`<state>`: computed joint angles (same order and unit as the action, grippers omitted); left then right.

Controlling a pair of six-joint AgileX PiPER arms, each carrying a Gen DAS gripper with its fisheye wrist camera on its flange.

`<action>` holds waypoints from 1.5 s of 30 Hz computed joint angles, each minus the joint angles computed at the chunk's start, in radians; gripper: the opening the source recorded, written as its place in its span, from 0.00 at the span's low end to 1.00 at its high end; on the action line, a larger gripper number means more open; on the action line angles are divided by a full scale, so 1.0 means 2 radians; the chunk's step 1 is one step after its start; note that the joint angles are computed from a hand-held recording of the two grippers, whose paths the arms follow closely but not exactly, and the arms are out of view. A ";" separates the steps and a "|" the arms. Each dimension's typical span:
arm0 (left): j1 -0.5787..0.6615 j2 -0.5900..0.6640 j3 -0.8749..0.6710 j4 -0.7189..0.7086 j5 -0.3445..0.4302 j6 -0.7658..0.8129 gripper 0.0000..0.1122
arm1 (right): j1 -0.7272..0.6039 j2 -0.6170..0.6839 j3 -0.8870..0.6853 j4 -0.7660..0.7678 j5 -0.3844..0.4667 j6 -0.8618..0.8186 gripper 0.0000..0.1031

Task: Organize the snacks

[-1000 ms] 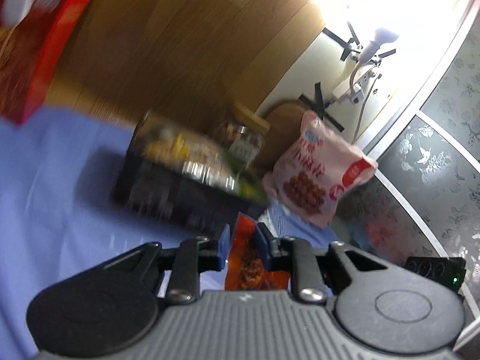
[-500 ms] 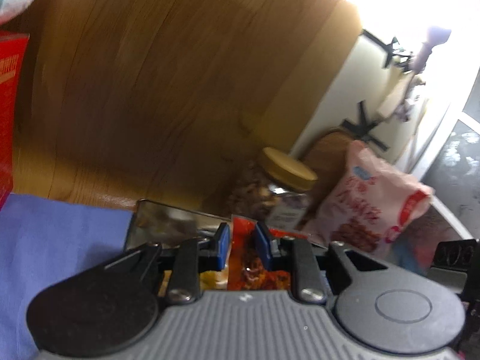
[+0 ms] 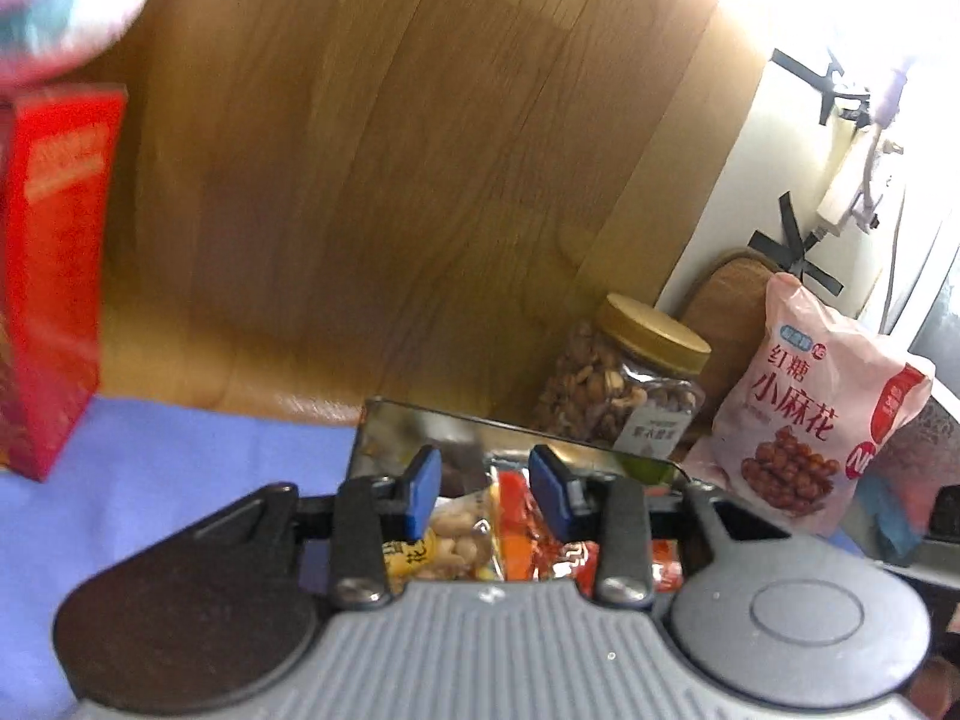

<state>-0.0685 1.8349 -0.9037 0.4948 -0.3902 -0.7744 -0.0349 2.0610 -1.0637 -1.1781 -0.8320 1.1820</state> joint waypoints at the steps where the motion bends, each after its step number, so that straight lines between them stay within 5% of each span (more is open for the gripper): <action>1: -0.004 -0.012 0.011 -0.015 0.001 0.015 0.30 | -0.007 -0.009 0.017 0.006 -0.010 -0.011 0.12; 7: -0.036 -0.081 0.091 -0.117 0.014 0.101 0.30 | -0.027 -0.070 0.125 0.043 -0.047 -0.069 0.14; 16: -0.068 -0.157 0.235 -0.172 -0.034 0.109 0.30 | -0.073 -0.131 0.260 0.044 -0.099 -0.099 0.21; 31: -0.322 -0.195 0.340 -0.667 -0.095 0.433 0.36 | -0.144 -0.194 0.409 -0.018 -0.103 -0.125 0.21; 40: -0.508 -0.195 0.354 -0.936 -0.187 0.537 0.55 | -0.200 -0.237 0.479 -0.050 -0.124 -0.163 0.31; 45: -0.613 -0.190 0.348 -1.065 -0.260 0.565 0.91 | -0.227 -0.265 0.519 -0.067 -0.128 -0.185 0.39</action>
